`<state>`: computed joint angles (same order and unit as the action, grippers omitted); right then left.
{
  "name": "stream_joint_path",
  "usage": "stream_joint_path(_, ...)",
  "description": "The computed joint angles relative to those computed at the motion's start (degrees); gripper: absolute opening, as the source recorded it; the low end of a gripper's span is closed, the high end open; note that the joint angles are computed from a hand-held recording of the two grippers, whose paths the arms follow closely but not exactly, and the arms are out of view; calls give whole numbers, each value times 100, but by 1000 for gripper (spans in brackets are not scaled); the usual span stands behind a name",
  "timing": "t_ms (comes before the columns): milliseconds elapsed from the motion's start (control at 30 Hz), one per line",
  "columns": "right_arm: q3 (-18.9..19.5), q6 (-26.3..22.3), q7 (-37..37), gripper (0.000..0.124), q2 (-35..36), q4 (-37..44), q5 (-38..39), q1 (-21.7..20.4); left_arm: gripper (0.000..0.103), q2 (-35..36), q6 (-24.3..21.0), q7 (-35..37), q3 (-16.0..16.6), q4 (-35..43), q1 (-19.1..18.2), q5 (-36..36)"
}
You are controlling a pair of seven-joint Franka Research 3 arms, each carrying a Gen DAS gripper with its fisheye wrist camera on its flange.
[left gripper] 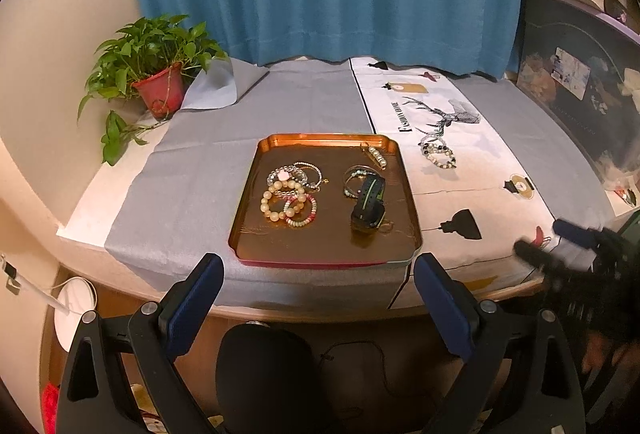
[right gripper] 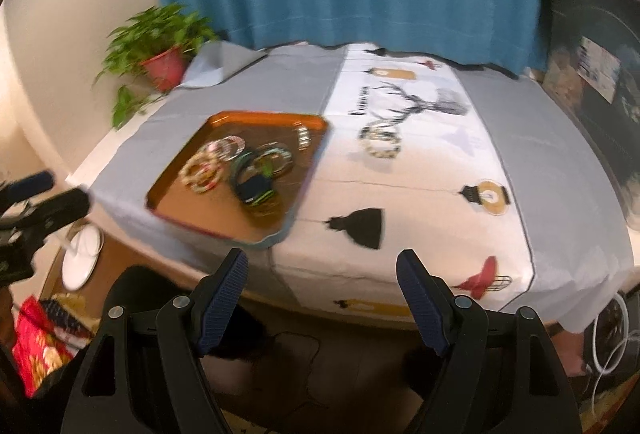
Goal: Organize jewelry
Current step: 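Move both tools toward the beaded bracelets on the runner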
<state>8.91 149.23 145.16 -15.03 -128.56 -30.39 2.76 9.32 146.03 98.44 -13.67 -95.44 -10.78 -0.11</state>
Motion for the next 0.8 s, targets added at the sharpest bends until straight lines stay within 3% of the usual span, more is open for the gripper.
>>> stream_joint_path(300,-527,99,374,77,879,560,-216,-384,95,841,-516,-386,48,1007,-114,411)
stream_joint_path(533,-1149,286,-344,77,2395,1907,191,-155,95,1649,-959,-672,135,2062,-290,829)
stream_joint_path(800,-1664,-181,-1221,79,3926,3548,737,106,95,2937,-1751,-830,227,4074,-677,1098)
